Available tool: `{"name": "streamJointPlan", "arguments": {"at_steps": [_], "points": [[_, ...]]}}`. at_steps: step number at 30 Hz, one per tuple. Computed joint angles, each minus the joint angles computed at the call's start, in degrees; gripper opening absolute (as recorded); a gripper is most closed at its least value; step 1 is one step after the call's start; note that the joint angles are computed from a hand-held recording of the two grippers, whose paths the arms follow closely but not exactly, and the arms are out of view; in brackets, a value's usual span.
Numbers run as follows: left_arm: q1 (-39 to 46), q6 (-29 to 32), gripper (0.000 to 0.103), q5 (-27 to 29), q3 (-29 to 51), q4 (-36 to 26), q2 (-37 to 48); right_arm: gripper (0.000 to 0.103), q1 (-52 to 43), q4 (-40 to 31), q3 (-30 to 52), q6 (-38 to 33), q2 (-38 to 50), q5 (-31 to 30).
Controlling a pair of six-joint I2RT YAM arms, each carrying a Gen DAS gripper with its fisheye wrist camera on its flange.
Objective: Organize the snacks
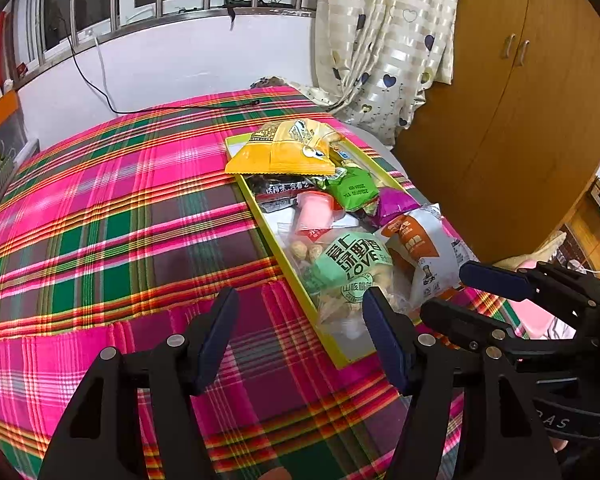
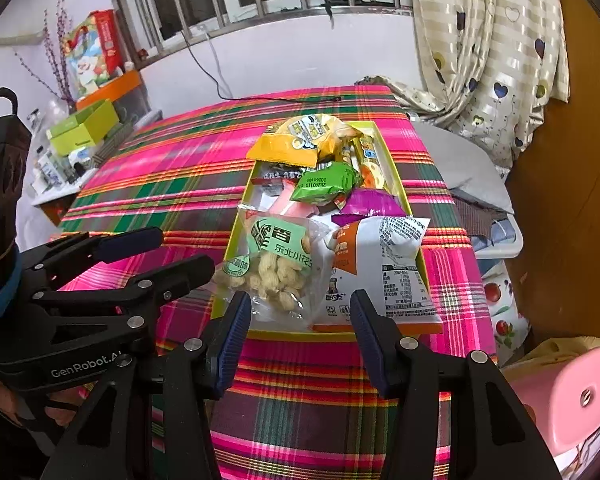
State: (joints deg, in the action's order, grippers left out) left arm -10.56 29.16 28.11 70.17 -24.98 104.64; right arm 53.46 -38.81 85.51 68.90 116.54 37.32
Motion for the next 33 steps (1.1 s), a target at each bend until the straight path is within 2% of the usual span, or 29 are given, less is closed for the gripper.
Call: {"name": "streamJointPlan", "arguments": {"at_steps": [33], "points": [[-1.06,-0.68,0.065,-1.59,-0.48,-0.38,-0.22,0.05,0.27,1.34,-2.24,0.05,-1.05,-0.29]]}}
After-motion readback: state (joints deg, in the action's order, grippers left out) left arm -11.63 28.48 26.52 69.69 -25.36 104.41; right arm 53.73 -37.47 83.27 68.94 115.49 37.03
